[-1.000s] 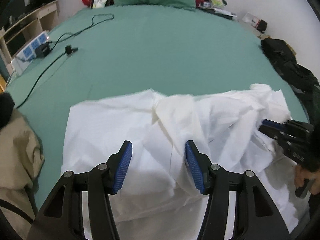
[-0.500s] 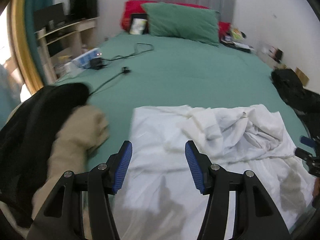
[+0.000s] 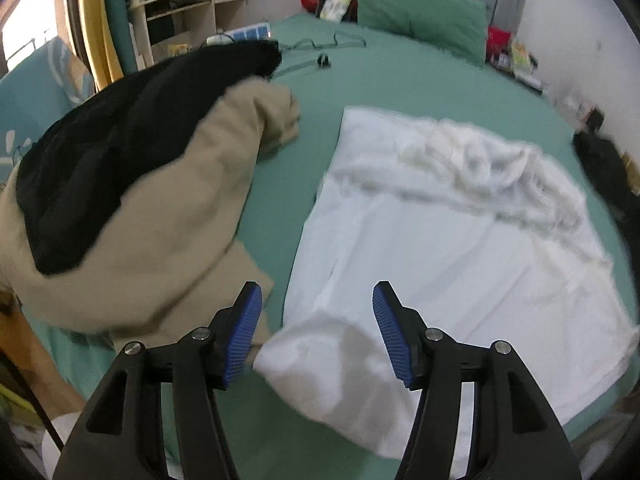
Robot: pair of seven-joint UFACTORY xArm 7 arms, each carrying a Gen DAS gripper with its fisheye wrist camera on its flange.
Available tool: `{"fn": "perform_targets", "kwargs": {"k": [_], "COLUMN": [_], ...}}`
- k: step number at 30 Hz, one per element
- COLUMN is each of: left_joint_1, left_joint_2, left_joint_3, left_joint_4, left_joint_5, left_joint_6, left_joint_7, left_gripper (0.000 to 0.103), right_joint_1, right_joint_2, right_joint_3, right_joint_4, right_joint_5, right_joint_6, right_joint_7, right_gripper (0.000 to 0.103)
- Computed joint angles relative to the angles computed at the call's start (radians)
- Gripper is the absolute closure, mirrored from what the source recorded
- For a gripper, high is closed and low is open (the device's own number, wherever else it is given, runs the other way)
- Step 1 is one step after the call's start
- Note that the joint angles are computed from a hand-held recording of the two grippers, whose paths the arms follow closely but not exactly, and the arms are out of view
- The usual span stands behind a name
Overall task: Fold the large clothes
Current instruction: 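Grasp the jacket hem with the right gripper while the left gripper grasps the hem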
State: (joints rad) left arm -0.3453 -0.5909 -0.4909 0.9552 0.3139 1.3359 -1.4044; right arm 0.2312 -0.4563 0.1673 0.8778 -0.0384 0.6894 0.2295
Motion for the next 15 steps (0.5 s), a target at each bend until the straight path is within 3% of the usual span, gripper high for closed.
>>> {"fn": "perform_targets", "kwargs": {"k": [4, 8, 13, 14, 15], "left_joint_1": [-0.018, -0.039, -0.064, -0.069, -0.074], "left_joint_2": [0.033, 0.059, 0.088, 0.089, 0.087], "left_joint_3": [0.0, -0.01, -0.003, 0.001, 0.006], "left_joint_4": [-0.02, -0.014, 0.006, 0.009, 0.008], "left_joint_5": [-0.036, -0.03, -0.02, -0.023, -0.029], "left_joint_6": [0.042, 0.066, 0.093, 0.097, 0.096], "left_joint_7": [-0.015, -0.028, -0.032, -0.035, -0.037], "left_gripper": [0.042, 0.042, 0.042, 0.042, 0.042], "right_joint_1": [-0.021, 0.0, 0.007, 0.011, 0.022], "right_joint_2": [-0.048, -0.044, -0.023, -0.027, -0.033], "right_joint_3": [-0.032, -0.077, -0.081, -0.082, -0.088], "right_joint_4": [-0.061, -0.088, -0.098, -0.105, -0.113], "right_joint_5": [0.03, 0.112, 0.161, 0.171, 0.188], "right_joint_6": [0.017, 0.021, 0.016, 0.01, 0.003], "right_joint_7": [0.037, 0.008, -0.018, -0.025, -0.041], "right_gripper": [0.036, 0.036, 0.036, 0.037, 0.054]}}
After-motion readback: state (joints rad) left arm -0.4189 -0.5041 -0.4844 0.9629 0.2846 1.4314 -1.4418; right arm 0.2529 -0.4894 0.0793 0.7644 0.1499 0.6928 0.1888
